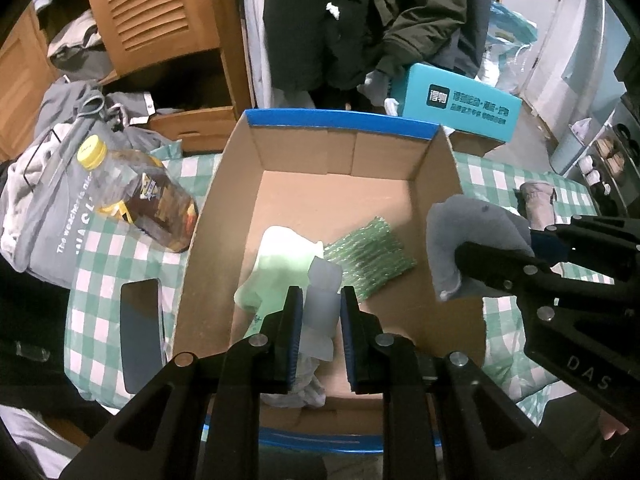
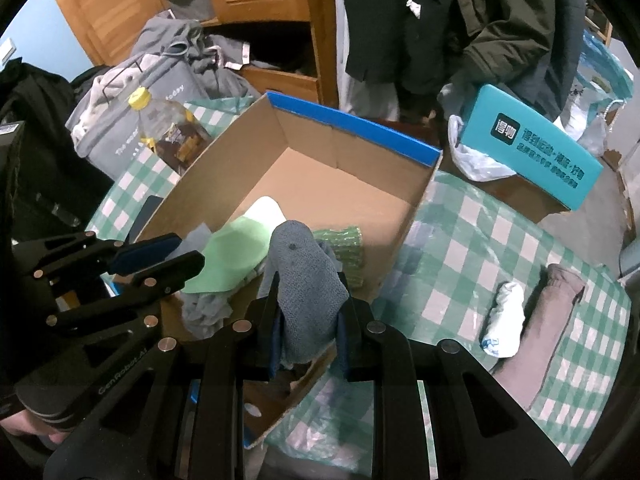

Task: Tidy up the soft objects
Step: 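Carry the grey sock and white tissue with both tools over the cardboard box, then open both tools to drop the sock and tissue into the box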

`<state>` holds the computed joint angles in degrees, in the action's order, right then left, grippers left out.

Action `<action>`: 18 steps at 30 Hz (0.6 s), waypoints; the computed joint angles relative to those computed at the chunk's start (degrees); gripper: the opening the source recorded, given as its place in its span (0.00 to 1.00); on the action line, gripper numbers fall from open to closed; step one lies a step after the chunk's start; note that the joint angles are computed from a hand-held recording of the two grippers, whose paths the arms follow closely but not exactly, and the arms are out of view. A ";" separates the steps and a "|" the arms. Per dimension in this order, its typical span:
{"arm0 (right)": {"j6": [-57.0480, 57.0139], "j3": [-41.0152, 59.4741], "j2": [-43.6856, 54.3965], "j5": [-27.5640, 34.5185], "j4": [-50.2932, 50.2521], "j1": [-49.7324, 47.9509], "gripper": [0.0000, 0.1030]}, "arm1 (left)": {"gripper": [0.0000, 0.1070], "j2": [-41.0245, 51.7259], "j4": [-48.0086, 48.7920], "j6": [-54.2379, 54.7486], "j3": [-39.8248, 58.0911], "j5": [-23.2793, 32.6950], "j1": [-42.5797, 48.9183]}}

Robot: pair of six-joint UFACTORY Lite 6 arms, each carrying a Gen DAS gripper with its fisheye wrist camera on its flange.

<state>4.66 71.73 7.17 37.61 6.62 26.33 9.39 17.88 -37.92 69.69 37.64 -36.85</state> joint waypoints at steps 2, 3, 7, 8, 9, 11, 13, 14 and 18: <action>0.02 0.62 0.90 0.06 0.19 0.16 0.19 | 0.19 0.05 -0.39 0.45 -0.29 -0.19 0.49; 0.03 0.84 1.29 0.06 0.23 0.25 0.19 | 0.20 0.10 -0.45 0.46 -0.41 -0.19 0.72; 0.55 1.49 2.29 0.03 0.12 0.51 0.23 | 0.25 0.16 -0.80 0.76 -0.89 -0.36 1.61; 0.48 1.54 2.32 -0.01 0.19 0.50 0.27 | 0.26 0.05 -0.50 0.43 -1.05 -0.46 1.71; 0.62 1.64 2.43 0.00 -0.03 0.59 0.28 | 0.27 0.06 -0.37 0.30 -1.04 -0.35 1.74; 0.94 1.81 2.59 0.08 -0.31 0.65 0.30 | 0.38 -0.06 -0.08 0.03 -1.22 -0.47 1.91; 1.30 1.76 2.60 -0.10 -0.53 0.69 0.35 | 0.44 -0.35 1.09 -1.14 -1.55 -0.58 1.81; 1.97 1.64 2.54 -0.20 -1.09 0.81 0.36 | 0.44 -0.45 1.46 -1.43 -1.67 -0.66 1.83; 2.35 1.64 2.65 -0.35 -1.23 0.63 0.42 | 0.45 -0.43 1.08 -1.14 -1.69 -0.44 2.13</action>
